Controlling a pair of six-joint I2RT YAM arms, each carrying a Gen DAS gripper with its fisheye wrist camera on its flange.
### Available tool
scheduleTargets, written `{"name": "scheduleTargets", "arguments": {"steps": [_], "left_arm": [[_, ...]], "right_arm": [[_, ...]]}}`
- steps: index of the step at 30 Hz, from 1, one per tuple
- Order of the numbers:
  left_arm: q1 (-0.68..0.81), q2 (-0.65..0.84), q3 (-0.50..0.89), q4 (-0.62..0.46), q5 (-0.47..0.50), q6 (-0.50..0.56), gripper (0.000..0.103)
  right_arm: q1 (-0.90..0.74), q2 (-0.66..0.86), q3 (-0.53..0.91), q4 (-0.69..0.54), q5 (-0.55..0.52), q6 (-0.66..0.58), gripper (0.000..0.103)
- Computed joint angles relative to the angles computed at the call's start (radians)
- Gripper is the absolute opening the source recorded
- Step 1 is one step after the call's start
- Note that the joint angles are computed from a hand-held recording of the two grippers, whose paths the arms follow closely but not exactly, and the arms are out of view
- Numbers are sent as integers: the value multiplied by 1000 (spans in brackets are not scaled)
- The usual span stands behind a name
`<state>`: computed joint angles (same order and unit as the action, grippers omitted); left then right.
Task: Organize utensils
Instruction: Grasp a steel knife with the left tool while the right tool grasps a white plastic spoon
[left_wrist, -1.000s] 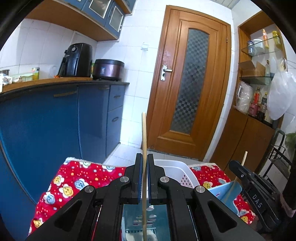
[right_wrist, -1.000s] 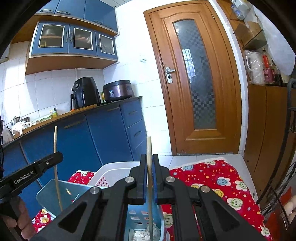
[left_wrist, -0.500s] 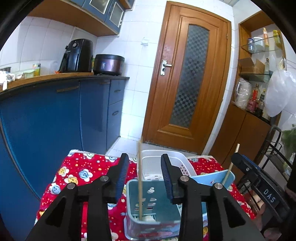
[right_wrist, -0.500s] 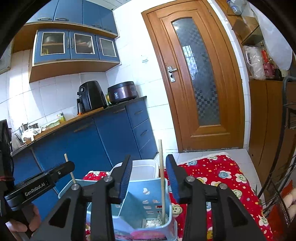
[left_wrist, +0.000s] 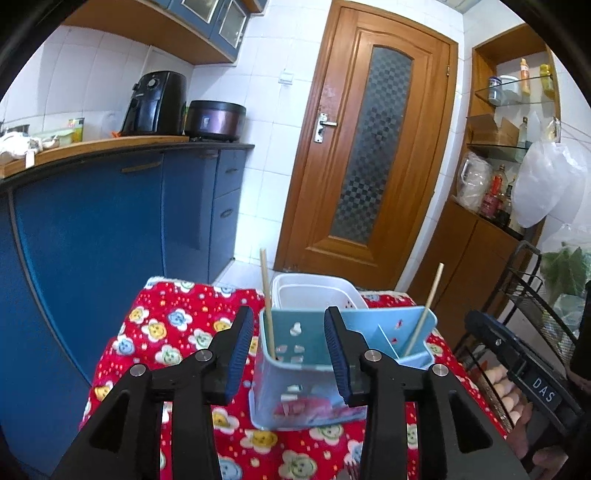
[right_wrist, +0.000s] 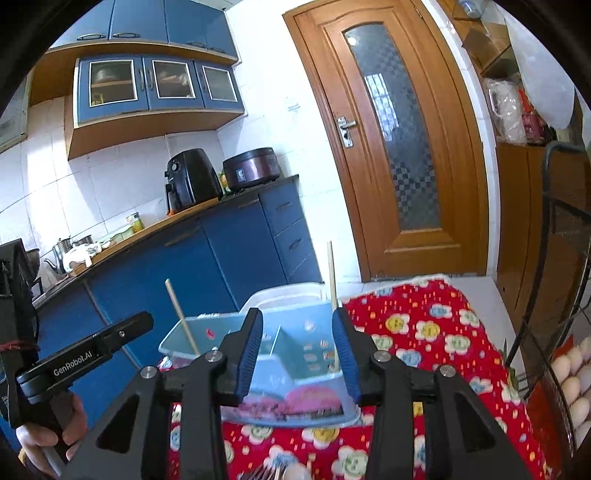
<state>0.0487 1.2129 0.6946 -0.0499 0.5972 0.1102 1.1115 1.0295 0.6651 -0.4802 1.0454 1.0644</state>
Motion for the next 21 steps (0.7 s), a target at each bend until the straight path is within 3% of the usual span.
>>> {"name": "scheduleTargets", "arguments": {"steps": [8, 21], "left_arm": [[46, -63, -17, -129, 38, 89, 41], [65, -110, -88, -270, 24, 204, 41]], "right_arm": [[141, 52, 59, -274, 22, 285, 42], [278, 147, 82, -495, -52, 590, 42]]}}
